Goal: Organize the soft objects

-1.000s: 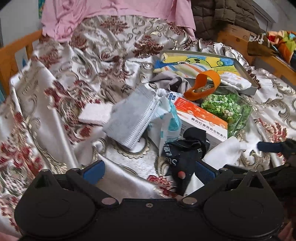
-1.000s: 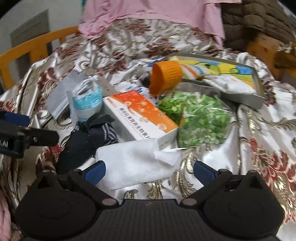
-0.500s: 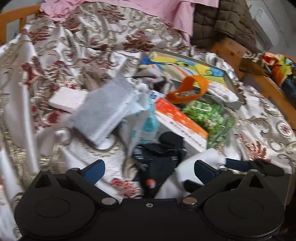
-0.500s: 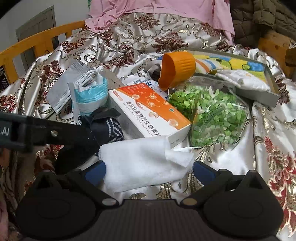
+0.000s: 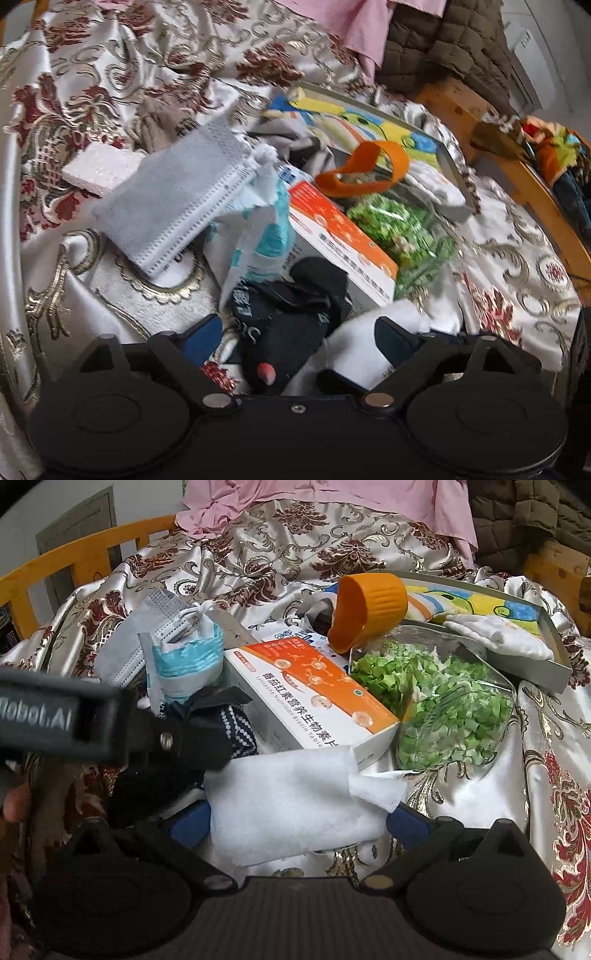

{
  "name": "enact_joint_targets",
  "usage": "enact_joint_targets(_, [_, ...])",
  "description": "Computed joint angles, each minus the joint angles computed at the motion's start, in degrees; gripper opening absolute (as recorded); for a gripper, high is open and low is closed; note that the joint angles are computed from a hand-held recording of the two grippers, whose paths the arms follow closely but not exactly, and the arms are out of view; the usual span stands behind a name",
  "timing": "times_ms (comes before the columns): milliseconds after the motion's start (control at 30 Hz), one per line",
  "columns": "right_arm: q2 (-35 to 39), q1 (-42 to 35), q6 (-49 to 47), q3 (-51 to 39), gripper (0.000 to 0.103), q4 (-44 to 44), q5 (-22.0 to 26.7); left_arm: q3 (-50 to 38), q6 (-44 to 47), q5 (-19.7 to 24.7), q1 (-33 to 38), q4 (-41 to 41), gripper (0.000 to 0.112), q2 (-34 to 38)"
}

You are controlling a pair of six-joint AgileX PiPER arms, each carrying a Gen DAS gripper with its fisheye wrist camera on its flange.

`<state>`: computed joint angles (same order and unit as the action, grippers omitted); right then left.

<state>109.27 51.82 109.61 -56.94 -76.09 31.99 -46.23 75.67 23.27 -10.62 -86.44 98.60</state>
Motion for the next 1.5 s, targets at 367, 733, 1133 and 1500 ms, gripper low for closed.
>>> enact_joint_targets(367, [0.12, 0.22, 0.88, 0.12, 0.089, -0.95, 0.15, -0.22, -4.24, 0.12, 0.50, 3.95, 0.071, 0.28])
enact_joint_targets(733, [0.43, -0.16, -0.19, -0.48, 0.079, 1.78, 1.21, -0.21, -7.37, -2.88, -0.72, 7.56, 0.044, 0.10])
enact_joint_targets(1133, [-0.28, -0.64, -0.56, -0.14, 0.061, 2.84, 0.31, 0.29, -4.82, -4.92, -2.20, 7.82, 0.017, -0.12])
enact_joint_targets(1500, [-1.41, 0.29, 0.32, 0.44, 0.026, 2.41, 2.97, 3.84, 17.49, -10.94, -5.69, -10.41, 0.006, -2.63])
